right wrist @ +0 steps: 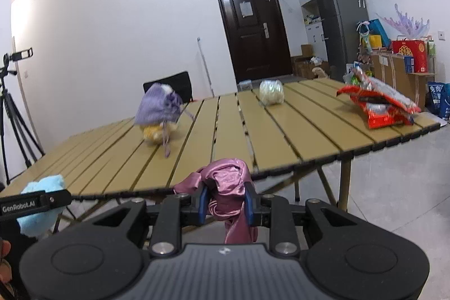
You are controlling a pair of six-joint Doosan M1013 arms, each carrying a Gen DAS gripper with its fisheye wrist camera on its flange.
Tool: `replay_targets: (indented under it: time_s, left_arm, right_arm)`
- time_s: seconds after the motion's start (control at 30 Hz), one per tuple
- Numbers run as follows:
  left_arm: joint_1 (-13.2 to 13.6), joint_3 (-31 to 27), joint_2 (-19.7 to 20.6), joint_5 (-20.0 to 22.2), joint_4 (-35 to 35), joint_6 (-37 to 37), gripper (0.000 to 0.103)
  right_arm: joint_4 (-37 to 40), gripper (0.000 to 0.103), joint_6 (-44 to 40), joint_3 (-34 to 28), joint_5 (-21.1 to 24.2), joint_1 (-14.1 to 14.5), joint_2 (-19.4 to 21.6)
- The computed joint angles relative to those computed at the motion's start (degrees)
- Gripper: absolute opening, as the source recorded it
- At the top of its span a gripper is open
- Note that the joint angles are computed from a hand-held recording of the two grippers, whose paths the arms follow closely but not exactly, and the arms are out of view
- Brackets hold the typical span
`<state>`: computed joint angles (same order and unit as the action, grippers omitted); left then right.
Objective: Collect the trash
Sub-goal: 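Carry the blue plush and pink cloth down over the black bin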
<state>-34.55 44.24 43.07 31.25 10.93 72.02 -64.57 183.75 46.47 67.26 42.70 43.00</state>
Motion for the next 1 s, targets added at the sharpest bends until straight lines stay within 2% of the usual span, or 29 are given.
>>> replay_targets:
  time_s: [0.23, 0.53, 0.77, 1.0]
  left_arm:
    - [0.19, 5.82, -3.02, -1.85, 0.45, 0.32, 0.076]
    - [0.5, 10.44, -5.33, -1.68, -0.31, 2.67, 0.076]
    - [0.62, 12.34, -6.01, -0.95, 0.46, 4.09, 0.076]
    - [0.9, 12.08, -5.45, 1.88, 1.11, 4.76, 0.076]
  right_arm:
    - [3.39, 0.025, -3.12, -0.38, 0.52, 1.01, 0.58]
    - [8.32, 0.025, -7.95, -2.09, 1.18, 2.02, 2.04]
    - [12.82, 0.025, -13.89, -5.44, 2.15, 2.4, 4.22]
    - [16.35, 0.025, -17.95, -7.61, 4.03, 2.3, 5.8]
